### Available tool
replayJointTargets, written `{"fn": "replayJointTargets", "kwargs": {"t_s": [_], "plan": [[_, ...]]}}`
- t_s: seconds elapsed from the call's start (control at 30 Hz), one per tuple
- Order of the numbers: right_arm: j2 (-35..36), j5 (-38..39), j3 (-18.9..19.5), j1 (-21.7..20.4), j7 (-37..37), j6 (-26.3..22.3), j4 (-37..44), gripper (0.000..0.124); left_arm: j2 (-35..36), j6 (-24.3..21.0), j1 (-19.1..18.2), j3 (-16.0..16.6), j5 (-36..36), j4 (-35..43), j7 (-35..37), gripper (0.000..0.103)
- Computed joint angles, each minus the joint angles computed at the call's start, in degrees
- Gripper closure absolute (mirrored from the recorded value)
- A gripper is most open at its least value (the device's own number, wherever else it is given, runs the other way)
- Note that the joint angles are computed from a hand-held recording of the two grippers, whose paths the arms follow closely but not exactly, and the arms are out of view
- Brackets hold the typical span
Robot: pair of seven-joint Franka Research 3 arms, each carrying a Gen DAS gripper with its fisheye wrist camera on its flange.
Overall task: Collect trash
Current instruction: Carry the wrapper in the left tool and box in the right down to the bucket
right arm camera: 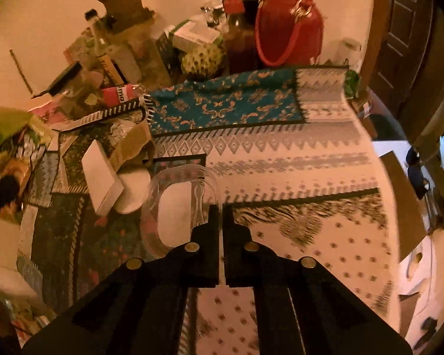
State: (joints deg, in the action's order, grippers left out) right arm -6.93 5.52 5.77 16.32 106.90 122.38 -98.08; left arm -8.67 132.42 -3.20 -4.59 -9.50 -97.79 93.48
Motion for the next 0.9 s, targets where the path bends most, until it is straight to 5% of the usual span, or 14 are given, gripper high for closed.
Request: {"fn": "replayJointTargets", "kwargs": {"t_s": [0.53,0.9], "plan": [[-19.3,5.5,-2.3,-3.8,-11.6,3.1,-9.0,0.122,-14.9,0.3,-3.6,-5.6,15.5,-6.8,-21.4,0.092],[-28.4,8.4,-0.7,-4.8,-14.5,5.4,-10.5,0.122,-23.4,-1.3,-6.8,-5.5,19.1,-8.9,-24.4,0.092]]}}
